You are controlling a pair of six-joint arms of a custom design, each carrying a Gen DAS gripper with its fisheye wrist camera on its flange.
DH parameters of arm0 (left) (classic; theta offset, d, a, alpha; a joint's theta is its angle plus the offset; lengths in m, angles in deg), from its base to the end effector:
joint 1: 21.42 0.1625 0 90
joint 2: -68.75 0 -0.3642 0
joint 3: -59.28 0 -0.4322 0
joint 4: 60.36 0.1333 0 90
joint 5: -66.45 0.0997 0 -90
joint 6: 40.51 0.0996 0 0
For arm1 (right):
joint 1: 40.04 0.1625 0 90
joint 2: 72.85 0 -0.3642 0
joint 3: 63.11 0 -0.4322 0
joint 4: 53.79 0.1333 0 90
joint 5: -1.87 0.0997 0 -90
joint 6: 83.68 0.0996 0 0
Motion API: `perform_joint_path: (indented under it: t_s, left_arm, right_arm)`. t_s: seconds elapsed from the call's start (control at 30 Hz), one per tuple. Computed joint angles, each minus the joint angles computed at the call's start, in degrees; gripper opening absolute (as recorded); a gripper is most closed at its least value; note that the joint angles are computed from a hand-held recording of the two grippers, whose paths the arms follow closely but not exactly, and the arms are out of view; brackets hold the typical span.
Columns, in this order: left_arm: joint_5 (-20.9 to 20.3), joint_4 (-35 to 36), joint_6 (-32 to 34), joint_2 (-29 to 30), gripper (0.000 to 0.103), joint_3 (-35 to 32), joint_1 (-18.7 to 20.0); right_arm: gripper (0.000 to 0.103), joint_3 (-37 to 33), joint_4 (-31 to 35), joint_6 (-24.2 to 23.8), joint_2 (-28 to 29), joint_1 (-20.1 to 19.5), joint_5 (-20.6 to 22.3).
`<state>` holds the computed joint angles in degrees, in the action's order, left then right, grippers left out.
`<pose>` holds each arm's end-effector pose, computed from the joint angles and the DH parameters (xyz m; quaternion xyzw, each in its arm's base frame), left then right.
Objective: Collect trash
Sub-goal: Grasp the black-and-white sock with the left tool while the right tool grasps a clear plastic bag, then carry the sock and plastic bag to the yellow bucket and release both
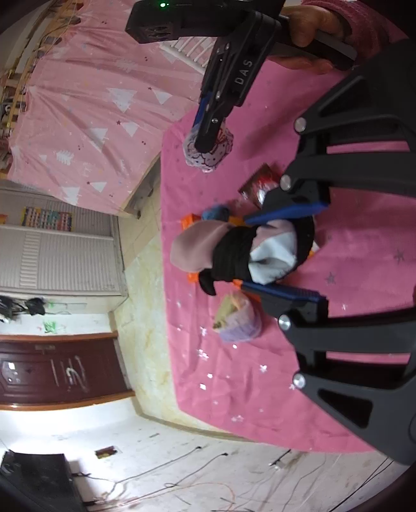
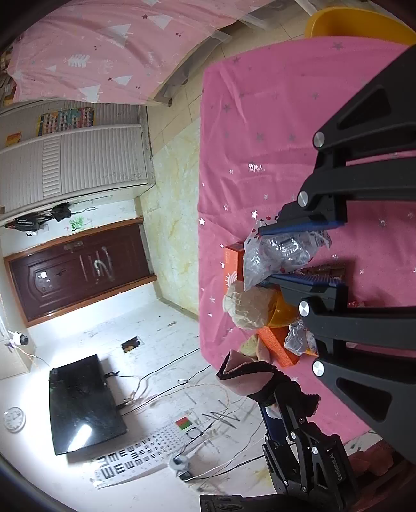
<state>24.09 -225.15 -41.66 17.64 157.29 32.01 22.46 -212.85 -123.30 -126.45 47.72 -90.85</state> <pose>-0.2172 -0.6401 0.1177 0.1774 0.8754 -0.3353 0.2997 0.1002 -0.7268 0.2076 0.2966 -0.9002 0.2889 0.1346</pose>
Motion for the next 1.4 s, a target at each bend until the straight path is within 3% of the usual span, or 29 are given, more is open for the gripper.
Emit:
perform_joint_path:
  t_s: [0.37,0.9,1.4]
  left_arm:
    - [-1.1,2.0,2.6,4.8,0.034,-4.8,-3.1]
    - [-4.7,6.8,5.3,15.1,0.034,-15.6,-6.1]
    - [-11.2,17.1,6.9,29.1,0.034,-33.0,-8.2]
  right_arm:
    - [0.016,4.4,-3.0,1.4,-6.8,-4.0,5.1]
    - [0.016,6.0,-4.8,3.8,-12.6,-10.0,9.3]
    - [0.016,7.5,-10.2,7.2,-17.5,-16.7,9.8]
